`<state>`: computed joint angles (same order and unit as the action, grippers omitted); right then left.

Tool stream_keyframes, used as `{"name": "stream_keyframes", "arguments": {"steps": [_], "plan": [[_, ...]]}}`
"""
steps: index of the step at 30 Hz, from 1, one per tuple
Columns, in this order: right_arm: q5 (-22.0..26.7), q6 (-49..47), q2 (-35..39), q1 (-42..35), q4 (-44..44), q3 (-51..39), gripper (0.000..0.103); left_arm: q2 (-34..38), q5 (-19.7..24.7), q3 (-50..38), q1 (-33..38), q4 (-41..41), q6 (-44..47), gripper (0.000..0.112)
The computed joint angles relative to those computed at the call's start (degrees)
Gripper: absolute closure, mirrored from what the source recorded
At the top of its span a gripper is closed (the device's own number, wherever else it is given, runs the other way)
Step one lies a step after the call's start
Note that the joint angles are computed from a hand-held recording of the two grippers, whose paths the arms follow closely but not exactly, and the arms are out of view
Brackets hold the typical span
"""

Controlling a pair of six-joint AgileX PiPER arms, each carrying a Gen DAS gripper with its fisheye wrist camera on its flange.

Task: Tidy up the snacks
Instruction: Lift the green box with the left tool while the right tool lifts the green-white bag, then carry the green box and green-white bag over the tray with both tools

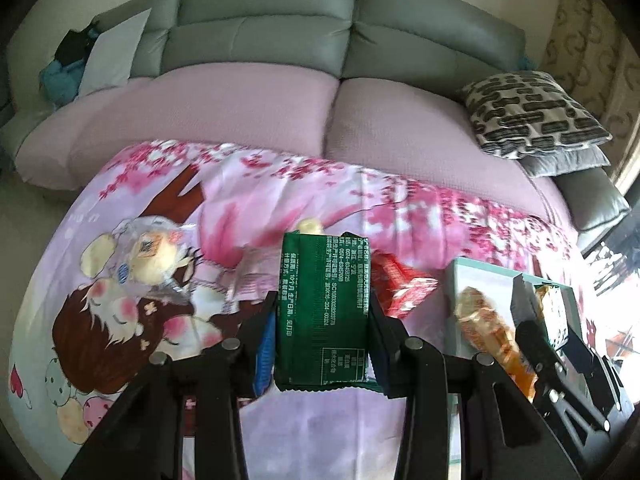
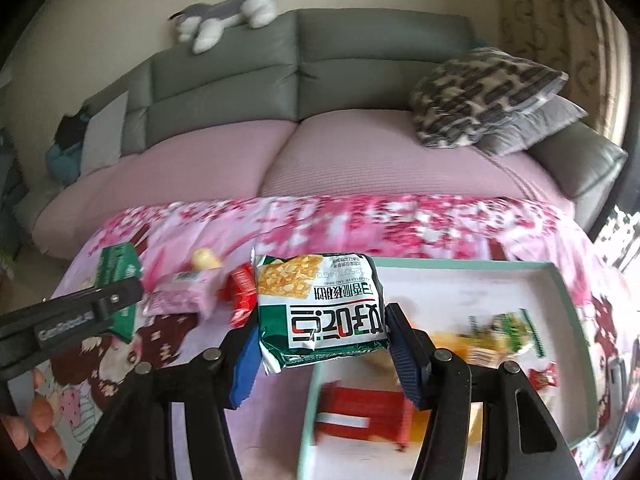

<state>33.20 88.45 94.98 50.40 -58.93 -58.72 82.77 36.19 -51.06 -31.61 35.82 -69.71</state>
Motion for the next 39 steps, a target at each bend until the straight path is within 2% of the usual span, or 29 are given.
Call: {"name": "stream_keyframes", "arguments": {"steps": [12,22,30,39], "plan": [[1.02,4.51,-11.78,-10.82,-1.94,11.99,0.043,7.43,2.26,-8.37,-10.27,3.37,-2.45,0.071],[-2.76,2.45,-18.20,-21.84,-1.13,18.93,0.043,15.19,1.51,-16.47,-15.59,4.86,-1.53,0.071],[-7.55,3.94,-15.35,-27.12,-4.05,20.11,0.042,21.84,1.63,-23.76,-17.67,6.53,0.62,0.071],[-8.69,3.81,-9.90,-28.27,-4.63,18.88,0.042,30.63,2.73,-32.91,-16.90,-2.55,11.21,0.071]]}}
